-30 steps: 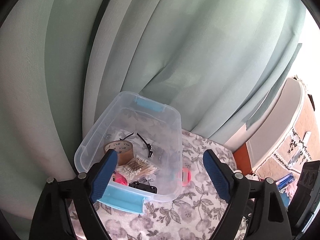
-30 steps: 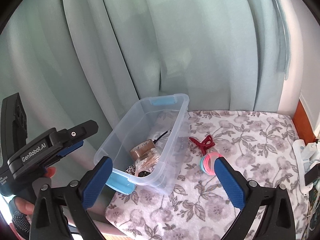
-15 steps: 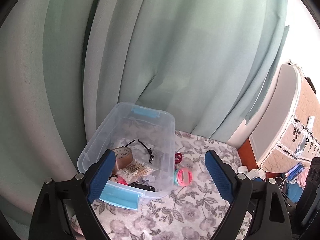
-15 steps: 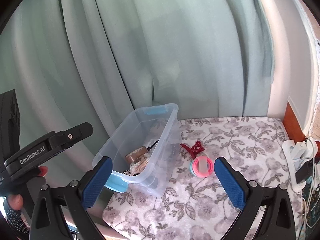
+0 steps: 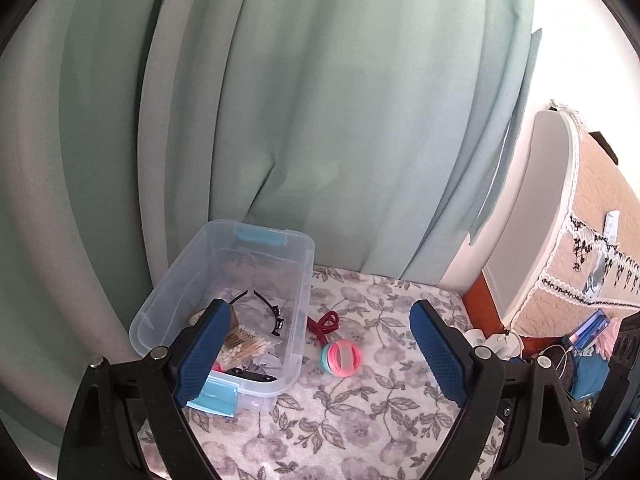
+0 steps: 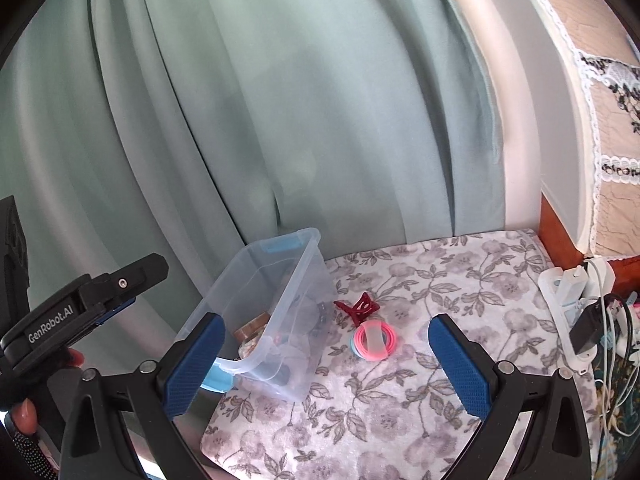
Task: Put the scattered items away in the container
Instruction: 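Withdraw both grippers from the box toward the hair ties and red clip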
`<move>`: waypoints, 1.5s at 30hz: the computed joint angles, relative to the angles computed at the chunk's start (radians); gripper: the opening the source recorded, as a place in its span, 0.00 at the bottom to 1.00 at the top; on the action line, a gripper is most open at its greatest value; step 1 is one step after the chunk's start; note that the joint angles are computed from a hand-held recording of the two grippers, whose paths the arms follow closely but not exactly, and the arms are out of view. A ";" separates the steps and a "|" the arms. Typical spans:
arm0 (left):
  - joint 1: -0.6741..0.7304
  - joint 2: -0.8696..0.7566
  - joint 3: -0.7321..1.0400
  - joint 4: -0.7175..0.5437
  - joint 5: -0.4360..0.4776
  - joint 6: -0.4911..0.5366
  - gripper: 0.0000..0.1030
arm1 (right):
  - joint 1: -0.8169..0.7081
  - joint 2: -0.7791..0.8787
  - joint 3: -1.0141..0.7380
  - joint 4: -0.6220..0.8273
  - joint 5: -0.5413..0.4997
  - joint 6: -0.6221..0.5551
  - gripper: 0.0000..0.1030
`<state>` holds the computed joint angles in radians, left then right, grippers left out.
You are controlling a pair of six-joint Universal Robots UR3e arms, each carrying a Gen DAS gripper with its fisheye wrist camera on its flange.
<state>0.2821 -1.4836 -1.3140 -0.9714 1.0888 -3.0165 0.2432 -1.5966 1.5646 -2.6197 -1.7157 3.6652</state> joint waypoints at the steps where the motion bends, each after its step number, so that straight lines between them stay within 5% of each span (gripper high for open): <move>1: -0.014 -0.003 0.001 0.007 0.013 -0.006 0.89 | -0.010 -0.015 0.022 -0.011 0.009 -0.003 1.00; 19: -0.209 -0.124 0.062 -0.014 0.135 -0.018 0.89 | -0.188 -0.185 0.307 -0.113 0.125 0.014 1.00; 23: -0.246 -0.164 0.052 0.007 0.151 -0.031 0.98 | -0.242 -0.211 0.360 -0.118 0.156 0.011 1.00; 31: -0.310 -0.240 0.026 0.062 0.159 -0.044 0.99 | -0.353 -0.258 0.480 -0.131 0.244 -0.023 1.00; 39: -0.339 -0.324 0.027 0.076 0.124 -0.033 1.00 | -0.395 -0.215 0.533 -0.161 0.291 -0.059 1.00; 45: -0.381 -0.432 0.079 0.065 0.213 -0.066 1.00 | -0.415 -0.163 0.579 -0.201 0.261 -0.063 1.00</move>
